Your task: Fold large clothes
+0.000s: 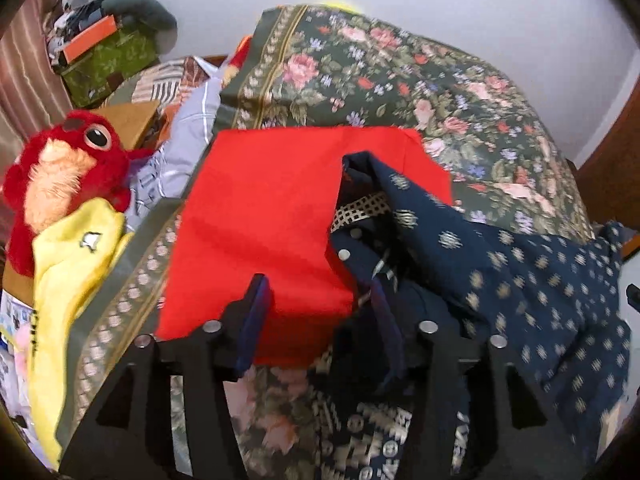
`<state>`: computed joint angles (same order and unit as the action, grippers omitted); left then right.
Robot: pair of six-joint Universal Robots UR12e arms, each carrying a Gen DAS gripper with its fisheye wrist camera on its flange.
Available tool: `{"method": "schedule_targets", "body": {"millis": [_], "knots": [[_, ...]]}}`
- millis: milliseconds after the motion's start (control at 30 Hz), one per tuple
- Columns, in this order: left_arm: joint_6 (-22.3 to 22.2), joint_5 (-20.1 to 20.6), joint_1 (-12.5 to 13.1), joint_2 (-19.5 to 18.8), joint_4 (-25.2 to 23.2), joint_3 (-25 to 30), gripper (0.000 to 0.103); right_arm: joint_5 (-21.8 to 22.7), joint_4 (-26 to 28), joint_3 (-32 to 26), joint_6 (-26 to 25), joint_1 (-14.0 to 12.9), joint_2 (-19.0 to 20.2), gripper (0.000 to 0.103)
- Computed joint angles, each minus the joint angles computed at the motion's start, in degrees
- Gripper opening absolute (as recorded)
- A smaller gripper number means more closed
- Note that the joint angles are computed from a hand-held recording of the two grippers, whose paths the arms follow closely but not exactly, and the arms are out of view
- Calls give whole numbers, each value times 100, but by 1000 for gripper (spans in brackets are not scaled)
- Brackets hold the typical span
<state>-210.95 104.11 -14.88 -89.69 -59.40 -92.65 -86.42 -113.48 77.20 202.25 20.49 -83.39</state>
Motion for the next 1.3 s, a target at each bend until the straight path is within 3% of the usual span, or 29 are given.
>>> {"method": "schedule_targets", "body": {"millis": [67,233,300,467,733,833,1033,1200,1300], "knots": [[44,91,-64,111,-87,34,56,-49,53,-34,-79,44,-85,68],[130,59,-211,425,-87,38,65,-588,-112,-68,-313,278,-336,84],[161,107,-290,521,-62,31,73,-632,-141,-58,-421,337,-444,85],[278,332,-598,781,-44,-37,82,-753,-133,32,-667,513,-687,88],[160,-7,-796,1282,-76,-474,83,-916,-149,481,-1089,769,-1123,88],[79,-88,-866,1473,-150,-687,84,-860,-37,679,-1138,807,-1294,88],[-104,-794,-891,1830,-236,-1198,84,-632,192,1074,-940,812,-1583,88],[-302,-1310,-1026,1966,-323,-1606,84,19,594,1407,-546,642,-1779,88],[-602,-1708,-1001,2042,-216,-1880,84,625,902,1574,-389,462,-1836,88]]}}
